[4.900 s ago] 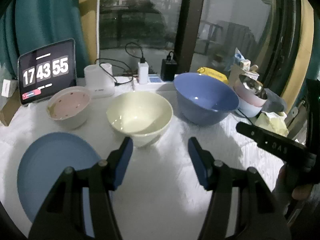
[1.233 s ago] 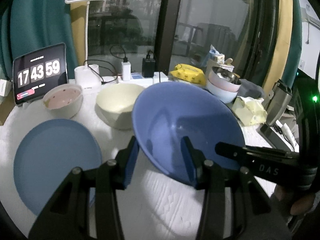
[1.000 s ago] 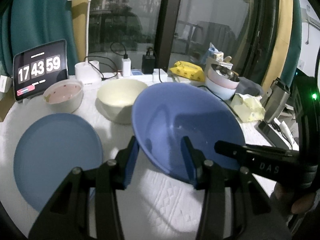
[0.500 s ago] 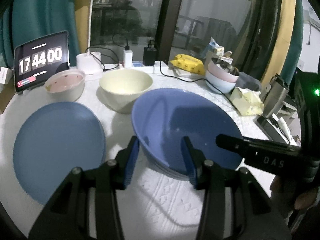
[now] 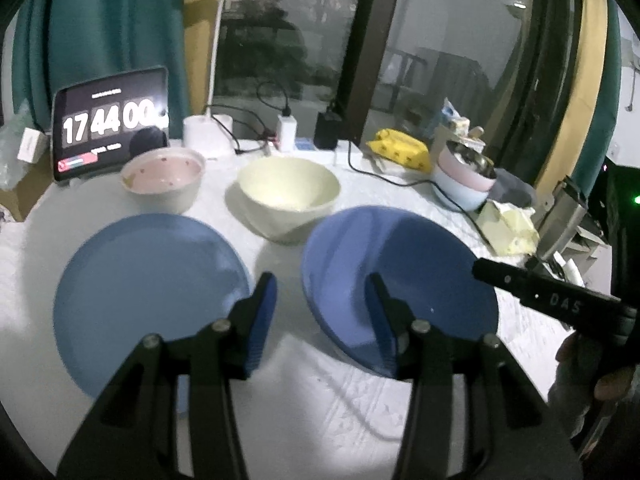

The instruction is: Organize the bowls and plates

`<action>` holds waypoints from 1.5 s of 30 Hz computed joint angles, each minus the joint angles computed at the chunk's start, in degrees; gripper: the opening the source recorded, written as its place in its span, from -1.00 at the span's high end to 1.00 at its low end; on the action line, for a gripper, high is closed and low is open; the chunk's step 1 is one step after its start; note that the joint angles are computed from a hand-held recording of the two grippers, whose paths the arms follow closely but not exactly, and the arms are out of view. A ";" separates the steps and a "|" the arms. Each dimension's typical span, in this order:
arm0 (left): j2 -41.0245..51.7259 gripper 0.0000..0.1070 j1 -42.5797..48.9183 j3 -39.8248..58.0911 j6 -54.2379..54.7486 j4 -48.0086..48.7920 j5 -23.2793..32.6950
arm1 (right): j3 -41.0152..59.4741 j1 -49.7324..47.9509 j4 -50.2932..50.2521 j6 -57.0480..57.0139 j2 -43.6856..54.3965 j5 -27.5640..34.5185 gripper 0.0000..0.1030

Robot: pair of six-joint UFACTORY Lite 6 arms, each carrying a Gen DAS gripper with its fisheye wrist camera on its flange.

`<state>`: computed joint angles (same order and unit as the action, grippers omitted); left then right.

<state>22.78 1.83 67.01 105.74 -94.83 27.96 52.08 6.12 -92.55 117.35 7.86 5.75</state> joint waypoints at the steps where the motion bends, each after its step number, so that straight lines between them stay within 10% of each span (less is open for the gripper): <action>1: -0.08 0.11 0.34 0.21 0.00 -0.16 0.08 | 0.53 0.17 1.52 -1.68 0.25 0.15 0.21; 22: 6.22 0.10 2.65 13.43 -5.61 4.61 -1.08 | 19.23 2.77 40.91 -45.53 11.10 3.52 0.21; 45: 25.62 0.10 1.17 43.89 -36.74 30.79 -0.68 | 45.66 2.80 69.47 -76.83 29.50 10.65 0.21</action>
<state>48.40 3.00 110.89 68.99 -64.04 27.27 97.74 8.92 -23.08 40.52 37.36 16.40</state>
